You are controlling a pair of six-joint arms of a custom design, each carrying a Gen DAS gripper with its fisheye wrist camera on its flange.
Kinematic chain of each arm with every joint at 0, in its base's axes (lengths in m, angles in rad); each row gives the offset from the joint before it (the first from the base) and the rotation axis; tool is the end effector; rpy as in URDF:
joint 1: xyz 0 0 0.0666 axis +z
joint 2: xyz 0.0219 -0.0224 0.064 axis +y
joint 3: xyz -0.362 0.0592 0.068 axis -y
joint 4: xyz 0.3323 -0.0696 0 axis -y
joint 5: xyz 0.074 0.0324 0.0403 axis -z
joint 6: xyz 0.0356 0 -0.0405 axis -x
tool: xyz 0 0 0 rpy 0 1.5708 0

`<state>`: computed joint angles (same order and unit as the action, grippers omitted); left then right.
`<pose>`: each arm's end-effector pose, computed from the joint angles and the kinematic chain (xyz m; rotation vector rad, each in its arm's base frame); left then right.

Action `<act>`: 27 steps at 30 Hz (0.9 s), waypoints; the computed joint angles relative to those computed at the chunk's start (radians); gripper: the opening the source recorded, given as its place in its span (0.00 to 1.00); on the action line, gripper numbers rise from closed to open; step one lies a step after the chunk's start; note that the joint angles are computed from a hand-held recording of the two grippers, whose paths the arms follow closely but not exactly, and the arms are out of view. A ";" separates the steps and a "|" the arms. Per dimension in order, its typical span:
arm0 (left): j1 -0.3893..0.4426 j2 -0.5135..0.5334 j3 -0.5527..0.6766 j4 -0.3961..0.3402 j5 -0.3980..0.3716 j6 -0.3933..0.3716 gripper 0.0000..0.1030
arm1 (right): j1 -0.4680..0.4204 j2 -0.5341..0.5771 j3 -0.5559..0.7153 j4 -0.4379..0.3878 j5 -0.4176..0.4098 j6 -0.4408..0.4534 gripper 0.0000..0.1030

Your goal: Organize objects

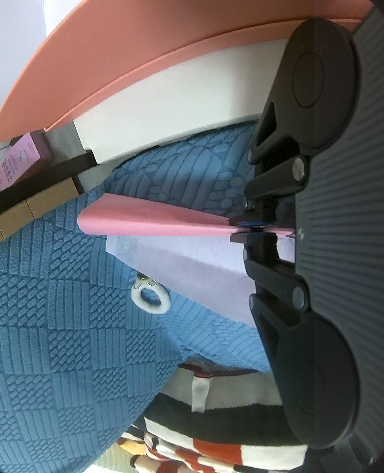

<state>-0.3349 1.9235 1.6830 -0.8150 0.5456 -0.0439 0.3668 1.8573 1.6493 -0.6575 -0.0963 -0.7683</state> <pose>0.5461 -0.2100 0.2767 0.6767 2.5137 -0.8178 0.5453 0.2127 0.3066 0.4606 2.4886 0.6035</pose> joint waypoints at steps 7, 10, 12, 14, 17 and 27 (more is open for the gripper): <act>-0.009 -0.012 -0.017 0.010 0.059 -0.009 0.50 | -0.004 0.003 0.001 0.000 -0.015 -0.005 0.07; -0.011 -0.008 -0.010 -0.008 0.078 -0.020 0.50 | -0.008 0.002 -0.003 0.005 -0.028 -0.013 0.07; -0.014 -0.006 -0.010 -0.012 0.082 -0.032 0.50 | -0.009 0.000 -0.006 0.008 -0.034 -0.016 0.07; -0.019 -0.005 -0.011 -0.015 0.087 -0.041 0.50 | -0.009 0.000 -0.006 0.007 -0.038 -0.017 0.07; -0.028 -0.005 -0.012 -0.020 0.088 -0.059 0.49 | -0.010 0.008 0.011 -0.032 -0.029 -0.004 0.07; -0.079 -0.020 -0.055 -0.031 0.016 -0.172 0.48 | -0.014 0.003 0.002 -0.021 -0.039 -0.024 0.07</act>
